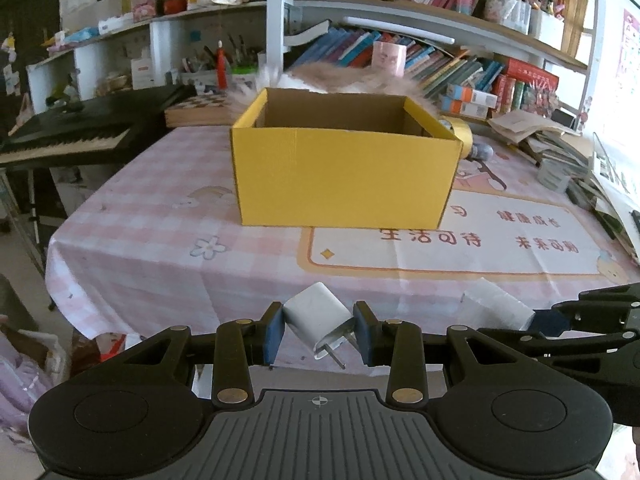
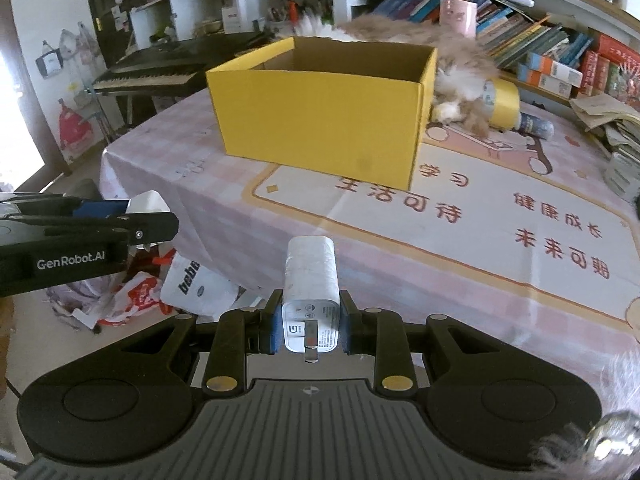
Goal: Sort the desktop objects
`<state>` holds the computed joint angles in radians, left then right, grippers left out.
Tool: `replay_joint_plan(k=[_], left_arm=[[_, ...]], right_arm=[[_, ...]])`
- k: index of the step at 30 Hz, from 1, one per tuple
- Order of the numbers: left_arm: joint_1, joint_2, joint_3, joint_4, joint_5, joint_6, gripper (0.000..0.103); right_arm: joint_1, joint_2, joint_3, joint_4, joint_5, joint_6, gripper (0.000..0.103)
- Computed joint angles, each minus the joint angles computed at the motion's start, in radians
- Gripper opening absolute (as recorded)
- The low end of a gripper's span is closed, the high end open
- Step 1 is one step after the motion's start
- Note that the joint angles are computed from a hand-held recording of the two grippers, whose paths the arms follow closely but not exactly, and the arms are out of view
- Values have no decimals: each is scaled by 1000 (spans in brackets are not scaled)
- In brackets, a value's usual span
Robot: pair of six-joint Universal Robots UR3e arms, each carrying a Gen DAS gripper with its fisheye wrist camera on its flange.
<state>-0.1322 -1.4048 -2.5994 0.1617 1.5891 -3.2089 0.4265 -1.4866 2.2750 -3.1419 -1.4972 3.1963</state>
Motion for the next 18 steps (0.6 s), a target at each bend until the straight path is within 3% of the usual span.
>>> replay_joint_plan(k=[10,18], left_arm=[[25,7,46,-25,-2,-10,36],[12,-97,224,12,21,7,36]], right_arm=[[-25,19,-72,41,57,-26,24],[-109,41,-217,66,142,-83,24]])
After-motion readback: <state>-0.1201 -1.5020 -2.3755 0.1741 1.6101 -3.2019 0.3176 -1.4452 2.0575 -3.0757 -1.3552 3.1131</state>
